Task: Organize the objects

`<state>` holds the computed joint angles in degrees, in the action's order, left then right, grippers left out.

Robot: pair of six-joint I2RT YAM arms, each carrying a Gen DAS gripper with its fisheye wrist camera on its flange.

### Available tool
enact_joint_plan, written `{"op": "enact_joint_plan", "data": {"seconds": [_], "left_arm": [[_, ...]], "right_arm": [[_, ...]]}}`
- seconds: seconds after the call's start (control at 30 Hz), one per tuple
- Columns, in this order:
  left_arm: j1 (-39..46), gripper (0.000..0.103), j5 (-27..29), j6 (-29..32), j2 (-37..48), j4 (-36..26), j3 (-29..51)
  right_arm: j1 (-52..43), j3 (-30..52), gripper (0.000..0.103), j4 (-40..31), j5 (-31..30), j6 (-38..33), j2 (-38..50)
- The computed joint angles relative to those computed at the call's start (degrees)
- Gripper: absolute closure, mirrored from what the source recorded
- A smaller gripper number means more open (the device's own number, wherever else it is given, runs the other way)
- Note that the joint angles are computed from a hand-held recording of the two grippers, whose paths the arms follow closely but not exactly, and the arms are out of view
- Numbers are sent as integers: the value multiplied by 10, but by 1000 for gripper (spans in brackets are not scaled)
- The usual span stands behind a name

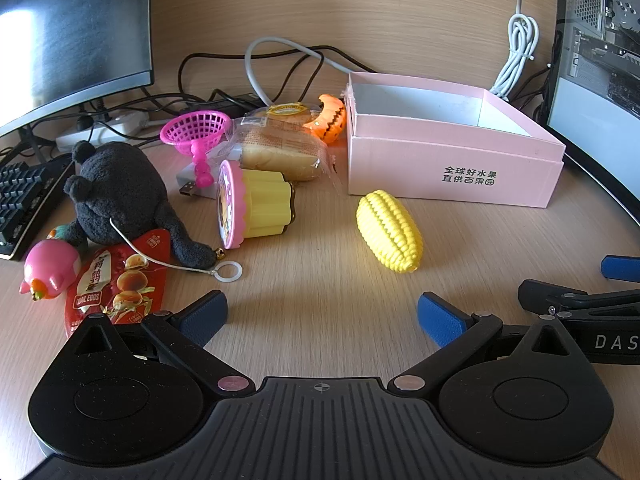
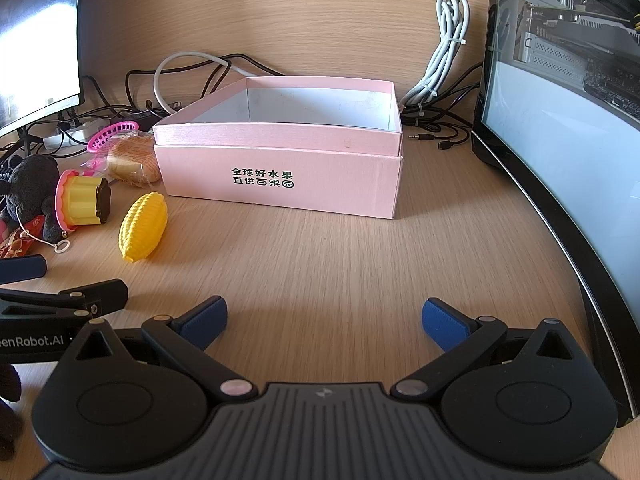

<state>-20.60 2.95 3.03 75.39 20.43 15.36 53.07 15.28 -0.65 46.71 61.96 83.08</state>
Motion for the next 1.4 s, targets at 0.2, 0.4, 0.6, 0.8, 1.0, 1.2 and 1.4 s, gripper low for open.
{"op": "enact_joint_plan", "data": {"seconds": [0.2,0.4,0.6,0.8,1.0,1.2,1.4], "left_arm": [[2,0,2,2,-3,-4,0],[5,0,4,4,-7,-9,1],[7,0,6,5,-11,-13,1],[10,0,8,7,-15,-18,2],[12,0,11,9,-19,-22,2],[15,0,12,11,-23,-27,3],[17,0,15,13,-26,-31,4]], "right_arm": [[0,0,0,1,0,0,0],[0,0,0,1,0,0,0],[0,0,0,0,0,1,1],[0,0,0,0,0,1,2],[0,1,0,0,0,1,2],[-1,1,0,-1,-1,0,1],[-1,1,0,-1,-1,0,1]]}}
